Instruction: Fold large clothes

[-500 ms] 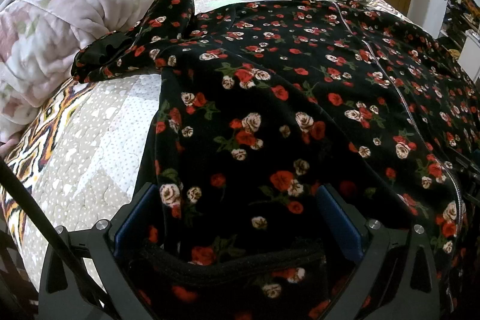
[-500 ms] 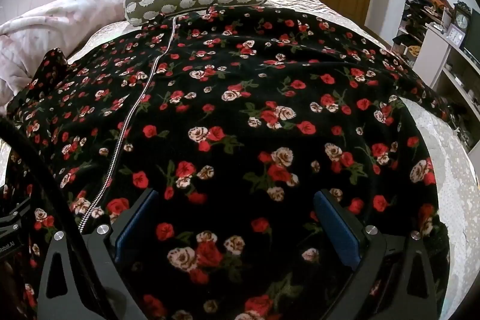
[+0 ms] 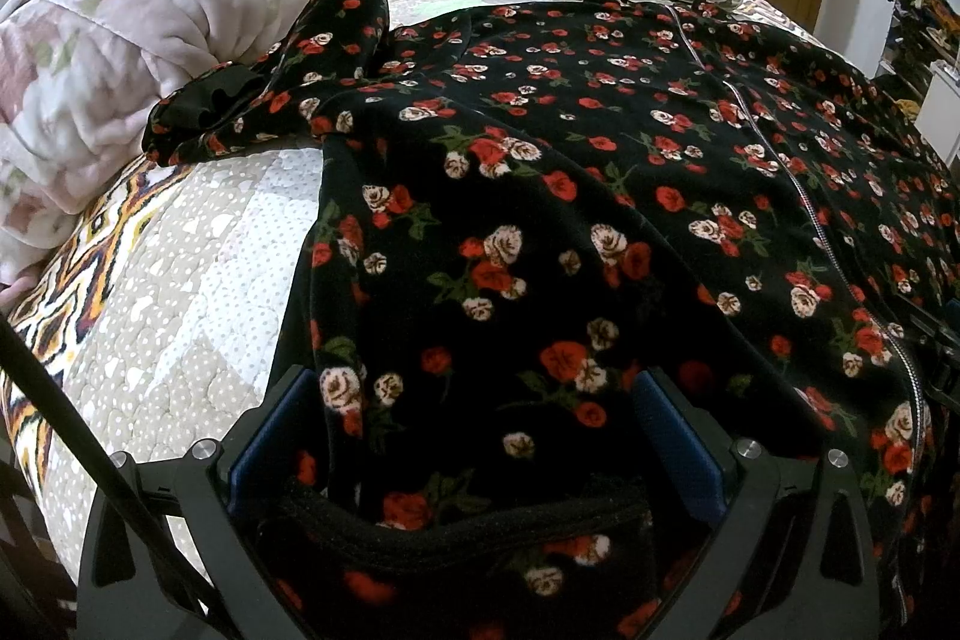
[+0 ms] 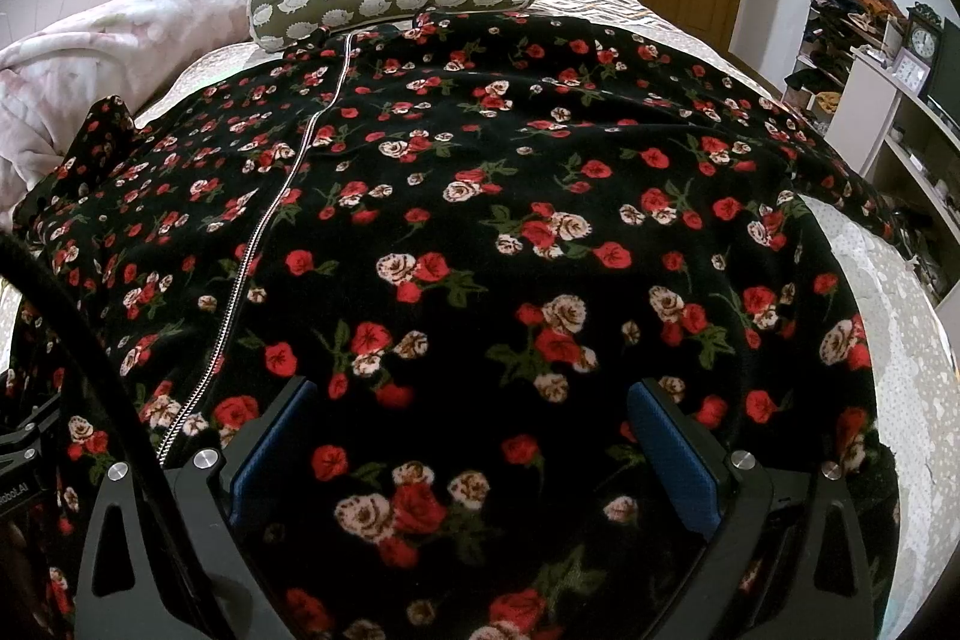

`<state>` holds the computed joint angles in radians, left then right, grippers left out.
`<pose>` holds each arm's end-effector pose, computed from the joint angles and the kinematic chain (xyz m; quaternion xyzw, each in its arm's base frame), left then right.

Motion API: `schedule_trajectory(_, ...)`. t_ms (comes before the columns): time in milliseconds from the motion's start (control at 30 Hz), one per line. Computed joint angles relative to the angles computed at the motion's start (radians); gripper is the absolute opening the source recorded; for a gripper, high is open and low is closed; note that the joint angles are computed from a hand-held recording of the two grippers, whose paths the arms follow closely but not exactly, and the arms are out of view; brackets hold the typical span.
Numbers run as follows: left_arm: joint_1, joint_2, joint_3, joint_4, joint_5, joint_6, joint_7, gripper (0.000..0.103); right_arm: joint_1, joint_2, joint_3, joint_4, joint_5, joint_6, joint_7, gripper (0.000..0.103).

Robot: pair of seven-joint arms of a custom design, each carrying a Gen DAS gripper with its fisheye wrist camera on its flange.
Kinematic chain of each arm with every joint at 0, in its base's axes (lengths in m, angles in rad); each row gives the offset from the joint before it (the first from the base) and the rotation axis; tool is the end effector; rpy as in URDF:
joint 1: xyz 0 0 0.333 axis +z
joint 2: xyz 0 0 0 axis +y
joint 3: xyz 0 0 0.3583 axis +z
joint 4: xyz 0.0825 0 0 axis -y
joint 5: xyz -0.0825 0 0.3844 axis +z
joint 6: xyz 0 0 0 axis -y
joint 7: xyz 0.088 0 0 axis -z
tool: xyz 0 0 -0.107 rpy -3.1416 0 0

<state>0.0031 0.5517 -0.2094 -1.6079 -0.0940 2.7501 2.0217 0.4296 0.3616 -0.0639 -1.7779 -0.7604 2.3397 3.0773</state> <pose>0.7459 -0.1194 0.4165 -0.4790 0.8234 -0.2422 0.1841 0.6391 0.2382 0.4184 -0.4239 0.8492 -0.2844 0.1354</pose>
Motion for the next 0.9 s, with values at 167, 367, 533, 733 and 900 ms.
schedule_trajectory(167, 0.002, 0.002, -0.002, 0.002, -0.001, 0.000, 0.002, 0.103, 0.000, 0.000, 0.000, 0.000, 0.000, 0.000, 0.000, 0.103)
schedule_trajectory(367, 0.002, 0.003, -0.002, 0.003, -0.001, 0.000, 0.002, 0.103, 0.002, 0.003, -0.001, 0.003, 0.000, -0.001, 0.001, 0.103)
schedule_trajectory(533, 0.008, -0.001, -0.004, -0.005, -0.005, 0.012, 0.006, 0.103, 0.001, 0.006, -0.001, 0.005, 0.002, -0.001, -0.003, 0.103)
schedule_trajectory(733, 0.132, -0.017, -0.101, 0.083, -0.173, -0.209, 0.137, 0.066, 0.001, 0.003, -0.002, 0.001, 0.000, 0.003, -0.001, 0.103)
schedule_trajectory(900, 0.146, 0.023, -0.045, 0.238, -0.230, -0.197, 0.219, 0.071, 0.001, 0.001, -0.002, -0.002, -0.003, 0.004, 0.001, 0.103)
